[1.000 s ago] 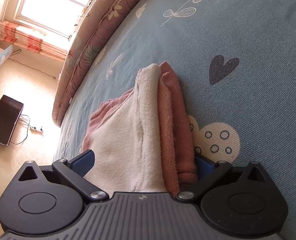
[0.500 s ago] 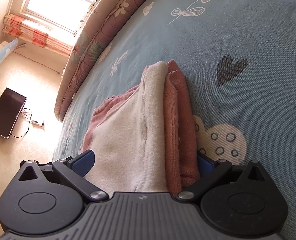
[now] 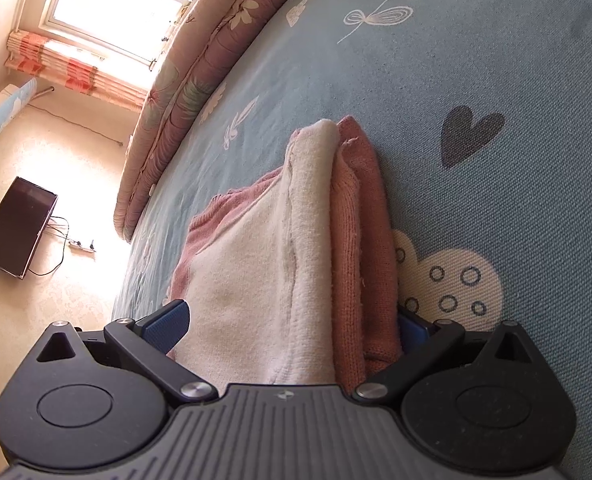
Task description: Fold clothes
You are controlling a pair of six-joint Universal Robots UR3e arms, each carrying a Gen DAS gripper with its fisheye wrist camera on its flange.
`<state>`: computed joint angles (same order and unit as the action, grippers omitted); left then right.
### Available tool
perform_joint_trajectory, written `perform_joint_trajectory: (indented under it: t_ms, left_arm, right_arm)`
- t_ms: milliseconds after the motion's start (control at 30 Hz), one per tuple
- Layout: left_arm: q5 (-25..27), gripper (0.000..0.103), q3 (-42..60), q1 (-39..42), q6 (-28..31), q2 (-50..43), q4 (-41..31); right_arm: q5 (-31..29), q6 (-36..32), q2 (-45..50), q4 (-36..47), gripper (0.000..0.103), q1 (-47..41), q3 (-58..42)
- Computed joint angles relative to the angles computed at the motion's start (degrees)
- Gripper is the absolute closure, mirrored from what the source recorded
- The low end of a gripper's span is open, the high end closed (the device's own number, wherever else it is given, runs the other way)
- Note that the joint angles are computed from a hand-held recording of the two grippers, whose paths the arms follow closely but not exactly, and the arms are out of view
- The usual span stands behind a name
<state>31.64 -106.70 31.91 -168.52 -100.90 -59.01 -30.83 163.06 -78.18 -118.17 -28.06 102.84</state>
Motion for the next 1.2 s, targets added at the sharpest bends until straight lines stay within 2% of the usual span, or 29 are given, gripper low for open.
perform_joint_trajectory:
  t_ms: [267, 433, 867, 1067, 1200]
  left_arm:
    - [-0.09, 0.009, -0.69, -0.46, -0.71, -0.32, 2.31]
    - [0.24, 0.001, 0.22, -1.16, -0.98, -0.92, 2.08]
    - [0.49, 0.001, 1.12, -1.24, -0.05, -1.58, 0.94]
    - [1.53, 0.001, 6.95, -2.00, 1.03, -3.96, -5.37]
    - [0.99, 0.001, 6.83, -1.85, -0.69, -4.49, -4.30]
  right_arm:
    - [0.15, -0.17, 0.09, -2.08, 0.000, 0.20, 0.94]
    - [0.41, -0.42, -0.01, -2.06, 0.000, 0.11, 0.95]
    - [0.86, -1.47, -0.71, -2.79, 0.000, -0.34, 2.42]
    - [1.33, -1.17, 2.51, 3.50, 0.000, 0.08, -3.54]
    - [1.89, -2.16, 4.46, 9.02, 0.000, 0.27, -7.61]
